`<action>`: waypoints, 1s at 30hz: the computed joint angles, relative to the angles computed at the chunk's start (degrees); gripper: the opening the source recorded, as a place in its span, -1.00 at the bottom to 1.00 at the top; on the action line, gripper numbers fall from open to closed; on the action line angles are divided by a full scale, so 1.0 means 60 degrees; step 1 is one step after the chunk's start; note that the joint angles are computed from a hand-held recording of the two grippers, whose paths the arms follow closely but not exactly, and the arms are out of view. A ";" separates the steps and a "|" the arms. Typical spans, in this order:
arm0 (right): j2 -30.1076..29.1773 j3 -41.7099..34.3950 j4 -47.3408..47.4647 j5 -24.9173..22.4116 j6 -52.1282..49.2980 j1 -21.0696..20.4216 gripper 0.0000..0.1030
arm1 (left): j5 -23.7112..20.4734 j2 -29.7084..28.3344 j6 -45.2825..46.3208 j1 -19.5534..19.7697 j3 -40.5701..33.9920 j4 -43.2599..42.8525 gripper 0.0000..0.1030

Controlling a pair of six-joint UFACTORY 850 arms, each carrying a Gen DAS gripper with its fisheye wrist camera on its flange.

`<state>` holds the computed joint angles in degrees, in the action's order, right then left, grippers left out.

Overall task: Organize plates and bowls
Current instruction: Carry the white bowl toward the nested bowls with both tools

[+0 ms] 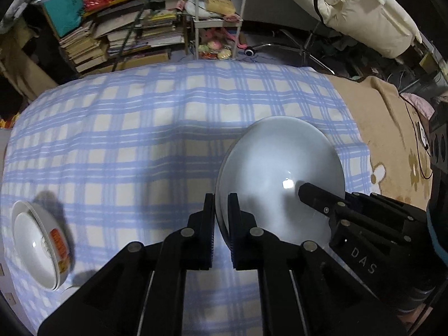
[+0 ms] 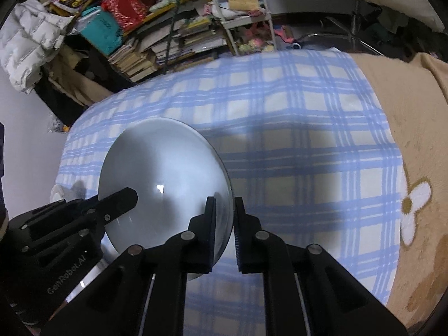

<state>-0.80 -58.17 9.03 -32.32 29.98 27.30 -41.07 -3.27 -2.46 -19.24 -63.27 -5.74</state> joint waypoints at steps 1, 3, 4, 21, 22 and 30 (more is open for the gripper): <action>0.0011 -0.0055 -0.0042 0.0005 0.0069 0.0076 -0.74 | -0.0025 0.0129 -0.0056 0.0048 0.0049 0.0067 -0.82; 0.0074 -0.0171 -0.0252 -0.0011 0.0293 0.0311 -0.74 | -0.0039 0.0491 -0.0186 0.0129 0.0221 0.0274 -0.82; 0.0120 -0.0195 -0.0395 -0.0025 0.0416 0.0412 -0.74 | -0.0064 0.0600 -0.0245 0.0169 0.0267 0.0338 -0.82; -0.0204 -0.1413 -0.1879 -0.0073 0.1942 0.2290 -0.74 | -0.0613 0.2737 -0.0239 0.1661 0.1270 0.0695 -0.82; -0.0215 -0.1447 -0.1846 -0.0043 0.1923 0.2358 -0.74 | -0.0632 0.2797 -0.0168 0.1782 0.1313 0.0626 -0.82; -0.0880 -0.2251 -0.1773 0.0089 0.1736 0.2910 -0.74 | -0.0741 0.3263 0.0399 0.2878 0.1612 0.0244 -0.81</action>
